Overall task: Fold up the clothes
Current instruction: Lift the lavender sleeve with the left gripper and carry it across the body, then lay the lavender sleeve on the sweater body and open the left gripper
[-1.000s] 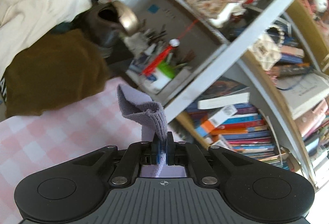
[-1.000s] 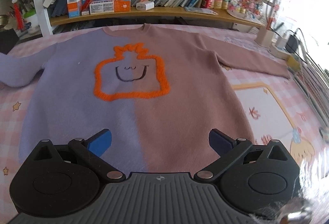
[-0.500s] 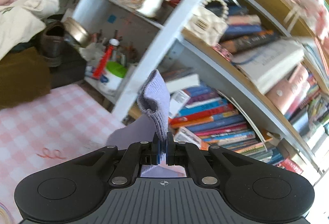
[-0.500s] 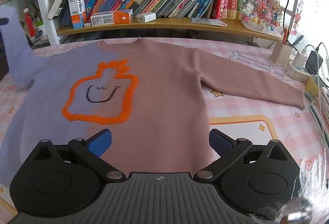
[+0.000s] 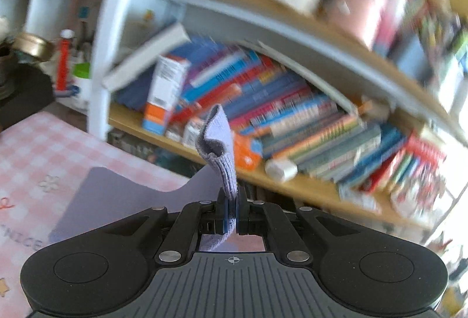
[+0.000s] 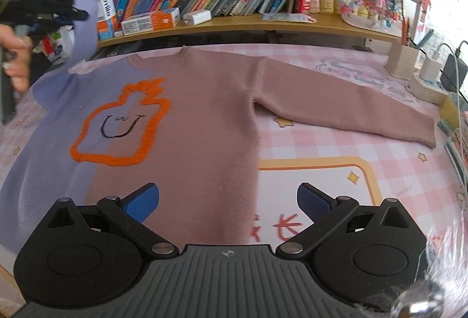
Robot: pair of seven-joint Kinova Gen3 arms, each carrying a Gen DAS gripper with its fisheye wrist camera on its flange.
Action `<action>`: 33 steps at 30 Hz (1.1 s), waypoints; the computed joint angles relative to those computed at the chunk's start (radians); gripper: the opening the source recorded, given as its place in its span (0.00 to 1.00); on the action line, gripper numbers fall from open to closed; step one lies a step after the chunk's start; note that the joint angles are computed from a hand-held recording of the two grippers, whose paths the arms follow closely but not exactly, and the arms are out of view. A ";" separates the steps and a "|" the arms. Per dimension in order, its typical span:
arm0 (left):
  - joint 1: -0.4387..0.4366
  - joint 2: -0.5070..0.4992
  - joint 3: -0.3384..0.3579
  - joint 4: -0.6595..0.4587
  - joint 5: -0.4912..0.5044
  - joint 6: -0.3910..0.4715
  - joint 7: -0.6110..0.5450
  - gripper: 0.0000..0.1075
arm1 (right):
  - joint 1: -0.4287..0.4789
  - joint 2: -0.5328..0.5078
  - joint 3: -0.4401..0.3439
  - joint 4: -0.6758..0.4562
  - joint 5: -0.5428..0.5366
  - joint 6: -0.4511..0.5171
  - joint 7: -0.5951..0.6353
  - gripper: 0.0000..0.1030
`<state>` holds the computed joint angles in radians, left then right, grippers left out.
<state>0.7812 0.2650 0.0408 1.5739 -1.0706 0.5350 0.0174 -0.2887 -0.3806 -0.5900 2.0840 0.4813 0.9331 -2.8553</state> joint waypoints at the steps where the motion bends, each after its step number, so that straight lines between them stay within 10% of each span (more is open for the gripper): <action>1: -0.002 0.017 0.014 -0.018 0.018 0.013 -0.036 0.03 | -0.001 -0.007 0.008 0.006 -0.004 0.001 0.001 0.99; 25: 0.107 0.147 0.000 -0.134 0.299 0.080 -0.515 0.04 | 0.055 -0.046 0.027 0.038 -0.068 0.003 0.044 0.99; 33: 0.149 0.137 -0.025 -0.152 0.347 0.149 -0.580 0.46 | 0.067 -0.046 0.009 0.034 -0.055 0.008 0.035 0.99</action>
<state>0.9298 0.4017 0.0162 1.4223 -0.7237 0.6839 -0.5627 -0.2216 -0.4265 -0.5813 2.1183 0.4258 0.9410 -2.8201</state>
